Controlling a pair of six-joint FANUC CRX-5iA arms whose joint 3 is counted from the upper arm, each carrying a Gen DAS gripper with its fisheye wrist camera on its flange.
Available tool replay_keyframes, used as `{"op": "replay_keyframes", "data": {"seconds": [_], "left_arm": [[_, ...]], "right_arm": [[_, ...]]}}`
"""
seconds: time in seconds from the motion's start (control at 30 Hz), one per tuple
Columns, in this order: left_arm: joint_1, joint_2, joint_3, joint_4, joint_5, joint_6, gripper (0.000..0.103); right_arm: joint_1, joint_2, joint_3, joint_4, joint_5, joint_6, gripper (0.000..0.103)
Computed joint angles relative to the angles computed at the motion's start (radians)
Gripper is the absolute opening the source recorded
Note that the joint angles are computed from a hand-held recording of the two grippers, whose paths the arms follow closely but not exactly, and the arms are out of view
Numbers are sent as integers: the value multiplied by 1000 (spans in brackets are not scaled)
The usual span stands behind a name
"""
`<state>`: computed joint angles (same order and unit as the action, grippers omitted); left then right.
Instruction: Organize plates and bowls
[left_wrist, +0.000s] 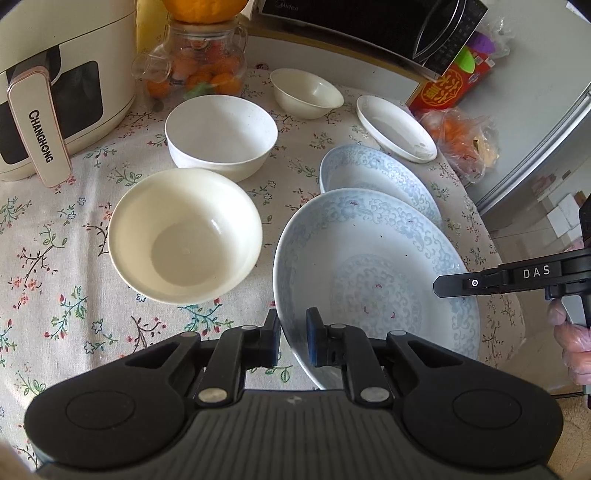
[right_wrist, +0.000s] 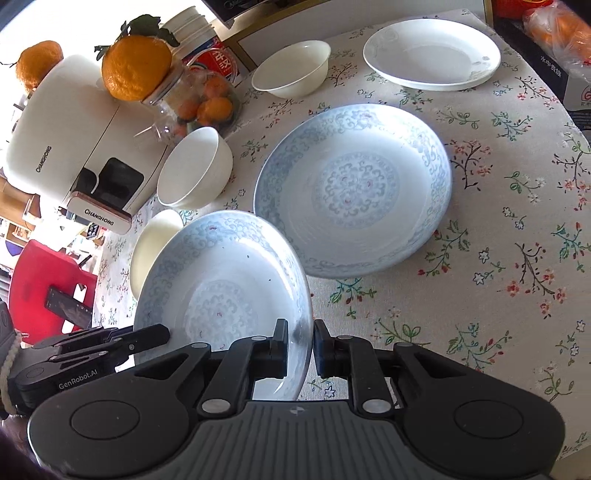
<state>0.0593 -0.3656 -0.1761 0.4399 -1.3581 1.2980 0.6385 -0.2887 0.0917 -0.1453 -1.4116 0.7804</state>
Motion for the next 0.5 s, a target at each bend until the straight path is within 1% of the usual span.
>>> {"op": "replay_keyframes", "data": {"seconds": [0.33, 0.5], "left_arm": [[-132, 76, 62, -65, 98, 110, 12], [-181, 104, 85, -100, 151, 138, 12]], "right_arm": [[-37, 2, -19, 79, 24, -46, 14], [-86, 13, -18, 79, 37, -68, 14]]}}
